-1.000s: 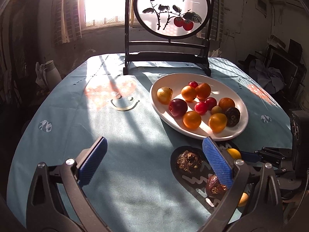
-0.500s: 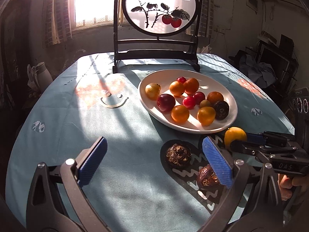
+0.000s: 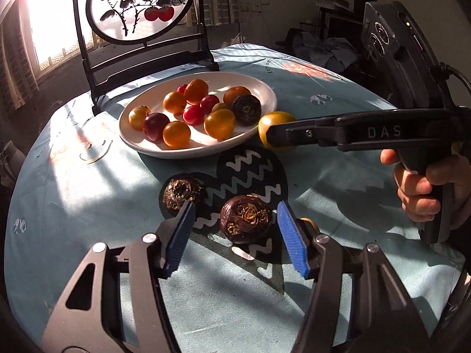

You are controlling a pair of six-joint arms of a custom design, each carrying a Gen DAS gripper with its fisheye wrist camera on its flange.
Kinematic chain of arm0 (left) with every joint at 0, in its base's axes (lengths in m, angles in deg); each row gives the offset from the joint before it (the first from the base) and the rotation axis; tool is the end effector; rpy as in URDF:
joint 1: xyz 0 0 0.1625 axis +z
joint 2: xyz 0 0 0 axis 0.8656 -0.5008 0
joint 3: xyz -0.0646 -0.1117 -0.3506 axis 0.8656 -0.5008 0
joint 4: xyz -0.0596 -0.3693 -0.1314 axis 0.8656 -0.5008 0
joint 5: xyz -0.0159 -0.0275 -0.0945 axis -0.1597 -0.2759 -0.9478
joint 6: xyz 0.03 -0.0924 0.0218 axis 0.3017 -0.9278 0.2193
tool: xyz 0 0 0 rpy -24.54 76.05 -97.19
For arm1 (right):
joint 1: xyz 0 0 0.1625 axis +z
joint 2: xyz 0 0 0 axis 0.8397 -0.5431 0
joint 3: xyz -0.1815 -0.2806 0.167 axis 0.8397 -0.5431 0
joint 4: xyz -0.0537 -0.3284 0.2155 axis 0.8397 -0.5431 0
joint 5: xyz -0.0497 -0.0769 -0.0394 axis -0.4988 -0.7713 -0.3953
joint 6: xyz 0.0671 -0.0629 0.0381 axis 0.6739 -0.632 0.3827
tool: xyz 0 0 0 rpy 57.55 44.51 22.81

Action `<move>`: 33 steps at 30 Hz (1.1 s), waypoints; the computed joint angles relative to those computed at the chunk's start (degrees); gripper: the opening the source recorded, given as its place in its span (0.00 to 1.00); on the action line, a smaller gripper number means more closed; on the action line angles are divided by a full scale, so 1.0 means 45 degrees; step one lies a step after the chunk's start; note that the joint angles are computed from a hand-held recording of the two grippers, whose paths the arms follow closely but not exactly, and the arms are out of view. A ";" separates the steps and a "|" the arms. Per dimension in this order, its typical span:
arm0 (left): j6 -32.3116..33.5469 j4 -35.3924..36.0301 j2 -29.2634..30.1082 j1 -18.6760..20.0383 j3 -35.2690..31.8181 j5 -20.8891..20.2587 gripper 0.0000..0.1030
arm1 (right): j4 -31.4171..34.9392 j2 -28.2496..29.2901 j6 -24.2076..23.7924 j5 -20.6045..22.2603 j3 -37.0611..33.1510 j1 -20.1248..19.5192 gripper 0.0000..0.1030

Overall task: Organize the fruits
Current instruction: 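Grasp a golden round fruit with the right gripper while the left gripper grasps a dark brown fruit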

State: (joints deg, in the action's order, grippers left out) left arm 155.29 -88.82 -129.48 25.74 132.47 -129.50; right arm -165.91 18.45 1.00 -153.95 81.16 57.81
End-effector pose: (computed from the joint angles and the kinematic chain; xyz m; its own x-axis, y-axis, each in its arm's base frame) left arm 0.0909 -0.6608 0.2642 -0.2195 0.9410 -0.2577 0.9743 0.2250 -0.0083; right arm 0.3404 -0.5661 -0.1098 -0.9346 0.2497 0.2532 -0.0476 0.6177 -0.7849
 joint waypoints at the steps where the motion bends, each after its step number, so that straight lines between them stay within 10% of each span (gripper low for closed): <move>1: -0.0025 0.0147 0.0050 0.0004 -0.0061 0.0111 0.51 | 0.0010 -0.0009 0.0036 -0.0014 0.0019 0.0002 0.37; 33: 0.0417 -0.0255 0.0403 -0.0047 0.0354 0.1225 0.44 | 0.0150 -0.0022 0.0190 -0.0124 0.0067 0.0062 0.37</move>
State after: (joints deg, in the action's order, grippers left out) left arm 157.16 -89.97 -127.67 25.53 134.07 -123.99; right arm -165.24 18.35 1.86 -154.51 81.46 58.09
